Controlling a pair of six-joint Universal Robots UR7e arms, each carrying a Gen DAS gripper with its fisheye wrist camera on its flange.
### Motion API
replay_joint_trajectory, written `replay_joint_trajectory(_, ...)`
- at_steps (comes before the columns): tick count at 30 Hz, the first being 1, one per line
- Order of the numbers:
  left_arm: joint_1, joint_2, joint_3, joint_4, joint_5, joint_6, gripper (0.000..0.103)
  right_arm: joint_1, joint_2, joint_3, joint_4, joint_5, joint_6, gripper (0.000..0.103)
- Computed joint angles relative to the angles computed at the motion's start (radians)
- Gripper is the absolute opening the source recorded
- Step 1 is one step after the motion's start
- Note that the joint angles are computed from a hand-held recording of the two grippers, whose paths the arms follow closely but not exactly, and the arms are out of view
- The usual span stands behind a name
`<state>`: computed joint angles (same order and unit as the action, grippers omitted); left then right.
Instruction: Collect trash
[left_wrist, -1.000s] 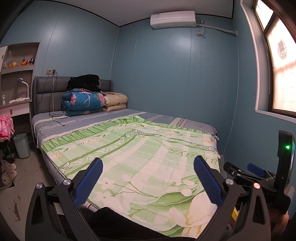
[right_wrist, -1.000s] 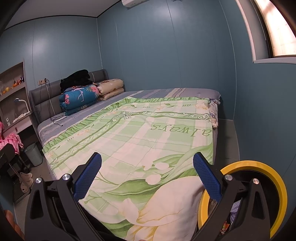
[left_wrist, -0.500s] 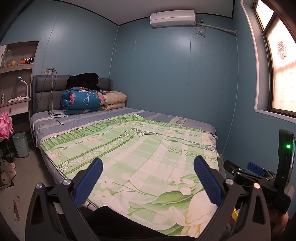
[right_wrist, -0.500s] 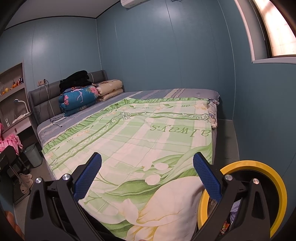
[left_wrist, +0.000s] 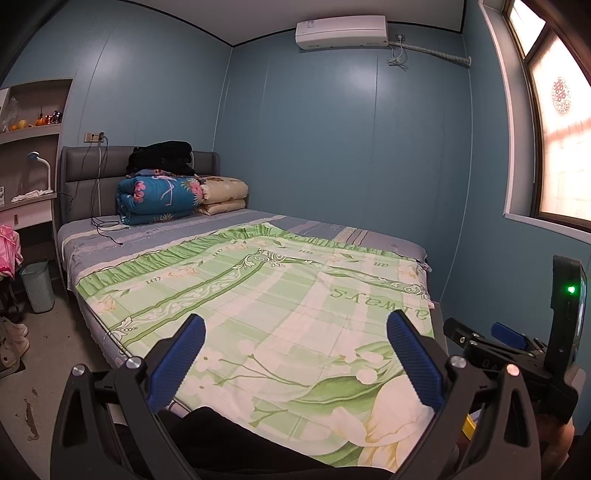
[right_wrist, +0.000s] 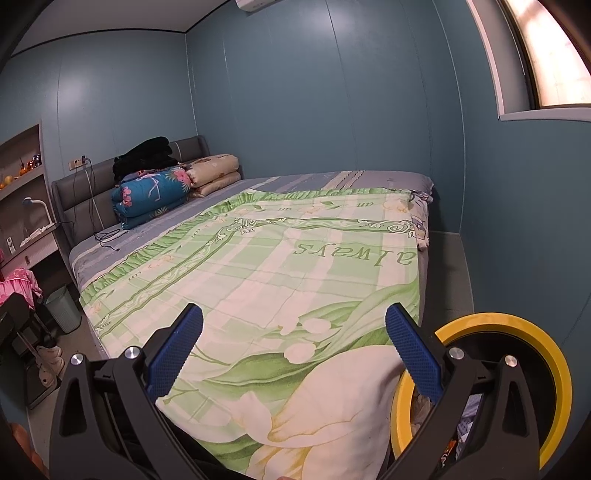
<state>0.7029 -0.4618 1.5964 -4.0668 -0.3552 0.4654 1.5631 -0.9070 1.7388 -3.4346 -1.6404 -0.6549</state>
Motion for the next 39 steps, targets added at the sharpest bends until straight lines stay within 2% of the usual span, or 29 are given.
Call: replay_joint_trajectory(39, 0.009, -0.014, 0.032, 0.089, -0.017, -0.107, 0.095, -0.007, 0.004, -0.007, 0.027, -0.034, 0.018, 0.095)
